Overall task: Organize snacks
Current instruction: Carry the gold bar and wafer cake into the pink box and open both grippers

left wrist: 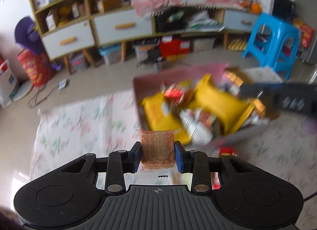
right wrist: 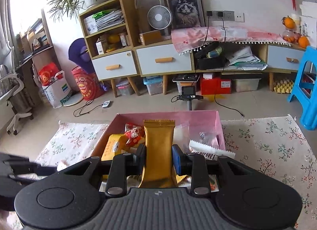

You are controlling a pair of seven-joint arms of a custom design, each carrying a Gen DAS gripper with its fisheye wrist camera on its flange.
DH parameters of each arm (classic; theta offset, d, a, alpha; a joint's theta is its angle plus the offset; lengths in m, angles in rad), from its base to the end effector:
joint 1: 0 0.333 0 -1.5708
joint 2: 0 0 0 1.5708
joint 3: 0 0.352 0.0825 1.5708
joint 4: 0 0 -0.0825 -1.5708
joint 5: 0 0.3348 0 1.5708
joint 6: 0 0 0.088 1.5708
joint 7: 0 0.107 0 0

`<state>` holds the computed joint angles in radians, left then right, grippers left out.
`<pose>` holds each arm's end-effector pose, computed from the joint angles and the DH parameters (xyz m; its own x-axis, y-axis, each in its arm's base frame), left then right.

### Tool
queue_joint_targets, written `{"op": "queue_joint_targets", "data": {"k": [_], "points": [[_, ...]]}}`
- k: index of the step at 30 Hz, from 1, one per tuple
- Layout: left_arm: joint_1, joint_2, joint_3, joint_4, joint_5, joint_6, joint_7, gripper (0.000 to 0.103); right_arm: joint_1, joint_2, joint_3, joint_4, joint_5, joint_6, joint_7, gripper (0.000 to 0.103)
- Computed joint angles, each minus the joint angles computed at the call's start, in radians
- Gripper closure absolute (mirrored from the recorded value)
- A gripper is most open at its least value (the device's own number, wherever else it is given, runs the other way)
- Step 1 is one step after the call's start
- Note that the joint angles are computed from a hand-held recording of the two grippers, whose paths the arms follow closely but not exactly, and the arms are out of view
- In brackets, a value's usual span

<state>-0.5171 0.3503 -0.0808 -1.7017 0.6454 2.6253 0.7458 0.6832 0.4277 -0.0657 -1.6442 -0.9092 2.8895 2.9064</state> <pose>0.5444 -0.3782 0.5081 -0.2129 -0.9757 -0.0512 -0.7358 0.1946 -0.6486 0.5238 0.4391 0.5010 0.1943 -0.9591 -0.2058 -0.6268 0.0400 -0.7782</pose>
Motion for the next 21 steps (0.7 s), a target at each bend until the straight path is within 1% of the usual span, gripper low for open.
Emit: {"op": "queue_joint_targets", "data": {"k": [2,5,15,18,21], "points": [[-0.004,0.040,-0.001,0.062,-0.001,0.002,0.023,0.071,-0.007,0.010,0.003,0.014,0.012,0.000,-0.009,0.085],[-0.017,0.103,0.011,0.145,-0.017,0.000,0.052,0.071,-0.009,0.023,-0.004,0.029,0.024,0.002,-0.015,0.085],[-0.037,0.337,0.033,0.487,-0.227,-0.035,0.186,0.071,-0.030,0.046,-0.029,0.014,0.094,0.044,0.031,0.085],[-0.047,0.387,0.043,0.559,-0.275,-0.039,0.215,0.071,-0.028,0.048,-0.043,0.002,0.107,0.073,0.055,0.085],[-0.057,0.433,0.054,0.630,-0.309,-0.055,0.236,0.071,-0.016,0.047,-0.063,-0.006,0.107,0.084,0.080,0.084]]}}
